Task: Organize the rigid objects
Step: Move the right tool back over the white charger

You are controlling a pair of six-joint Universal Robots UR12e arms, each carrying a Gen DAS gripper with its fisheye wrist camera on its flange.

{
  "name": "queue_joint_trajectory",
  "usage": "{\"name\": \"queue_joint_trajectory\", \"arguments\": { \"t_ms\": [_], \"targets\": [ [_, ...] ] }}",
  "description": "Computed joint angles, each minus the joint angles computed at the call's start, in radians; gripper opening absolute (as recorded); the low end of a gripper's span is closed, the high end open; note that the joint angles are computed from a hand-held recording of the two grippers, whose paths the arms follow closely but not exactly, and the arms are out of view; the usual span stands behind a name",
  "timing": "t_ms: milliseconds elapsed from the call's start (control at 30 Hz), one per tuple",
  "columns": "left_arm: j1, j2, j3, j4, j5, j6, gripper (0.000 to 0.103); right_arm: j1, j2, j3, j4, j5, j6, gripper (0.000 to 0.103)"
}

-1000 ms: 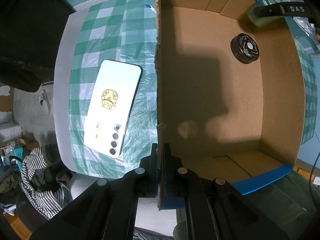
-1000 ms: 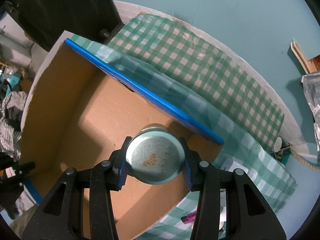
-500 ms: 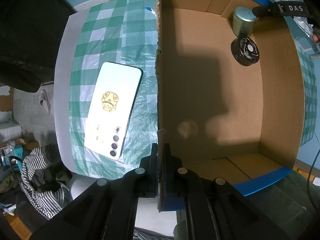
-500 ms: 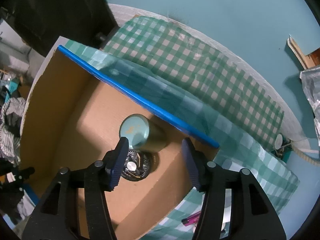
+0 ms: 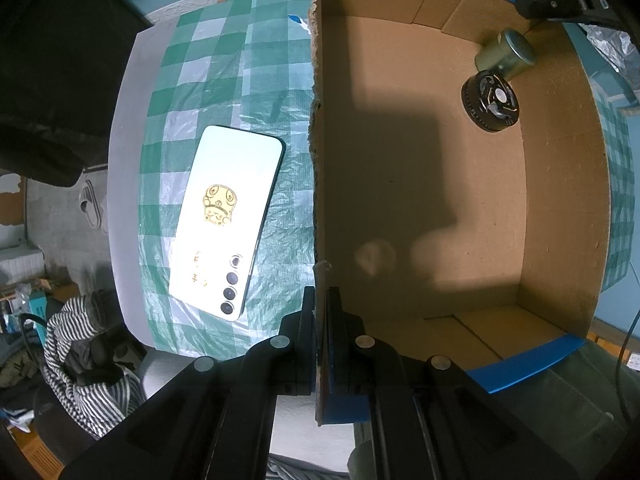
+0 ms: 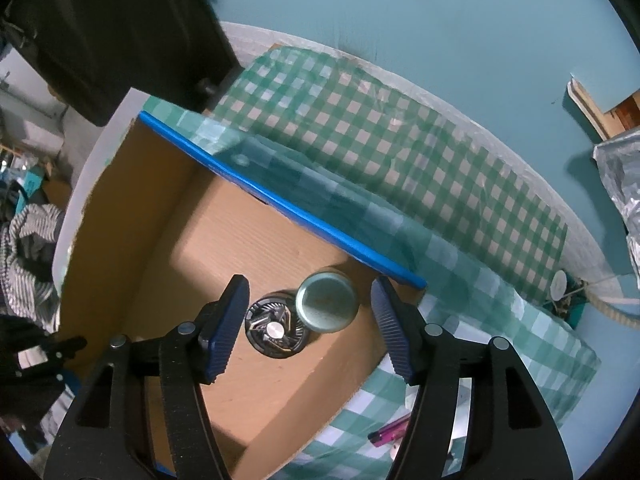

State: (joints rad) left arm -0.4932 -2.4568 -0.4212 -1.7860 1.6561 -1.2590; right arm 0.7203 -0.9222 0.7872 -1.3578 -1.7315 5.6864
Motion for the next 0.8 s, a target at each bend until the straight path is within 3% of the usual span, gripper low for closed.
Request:
{"name": "queue_joint_trajectory", "arguments": {
  "t_ms": [400, 800],
  "targets": [
    [0.000, 0.004, -0.006, 0.003, -0.002, 0.001, 0.004, 0.011, 0.039, -0.115, 0.100, -0.018, 0.029, 0.064],
    [0.000, 0.007, -0.012, 0.007, -0.002, 0.001, 0.004, 0.042, 0.130, -0.341, 0.287, -0.016, 0.110, 0.064]
  ]
}}
